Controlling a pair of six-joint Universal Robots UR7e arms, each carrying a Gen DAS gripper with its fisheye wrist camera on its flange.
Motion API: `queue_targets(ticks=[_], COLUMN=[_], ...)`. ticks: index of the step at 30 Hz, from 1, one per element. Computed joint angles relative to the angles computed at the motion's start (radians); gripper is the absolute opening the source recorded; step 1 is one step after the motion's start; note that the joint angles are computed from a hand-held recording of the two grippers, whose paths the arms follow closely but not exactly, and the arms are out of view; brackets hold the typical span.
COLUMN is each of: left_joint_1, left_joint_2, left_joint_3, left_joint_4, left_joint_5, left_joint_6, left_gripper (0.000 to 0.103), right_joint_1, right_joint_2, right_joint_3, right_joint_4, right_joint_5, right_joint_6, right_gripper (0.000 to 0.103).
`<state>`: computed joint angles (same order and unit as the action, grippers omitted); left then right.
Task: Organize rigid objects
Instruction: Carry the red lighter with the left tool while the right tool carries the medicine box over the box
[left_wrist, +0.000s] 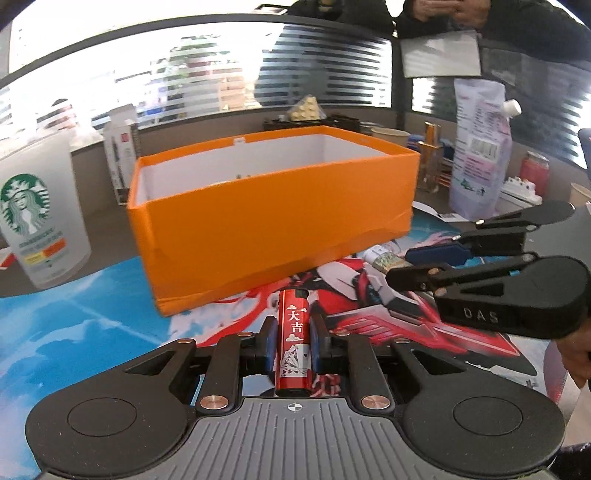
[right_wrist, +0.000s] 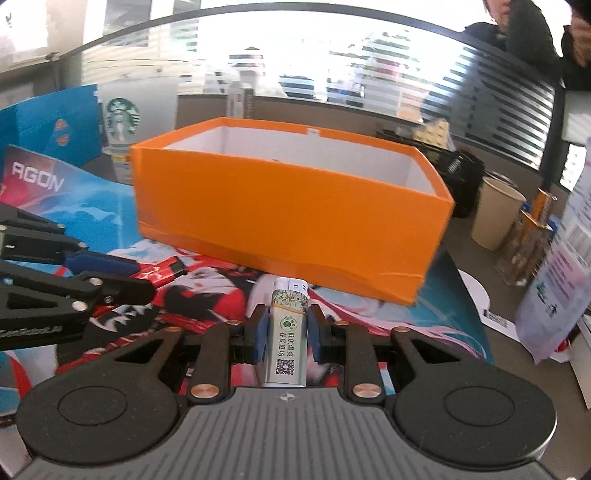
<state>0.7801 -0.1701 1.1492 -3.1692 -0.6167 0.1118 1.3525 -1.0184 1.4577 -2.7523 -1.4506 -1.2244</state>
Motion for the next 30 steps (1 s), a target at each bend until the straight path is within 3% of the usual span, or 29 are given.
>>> queue_targets(ticks=[13,30], left_joint_1=[-0.027,-0.065], left_joint_2=[-0.024,0.009], left_joint_3=[0.043,-0.052], left_joint_4=[-0.110,-0.240], left_joint_5=[0.064,0.138], left_joint_6=[0.043,0.200], left_gripper=[0.017,0.017], right_joint_1=[0.020,0.032], right_joint_2=[-0.060,-0.104], right_joint_3=[0.079,0.101], right_joint_4=[-0.032,-0.064], right_joint_5=[0.060,0.157], right_joint_6=[-0.017,-0.010], right_gripper=[0.022,0.022])
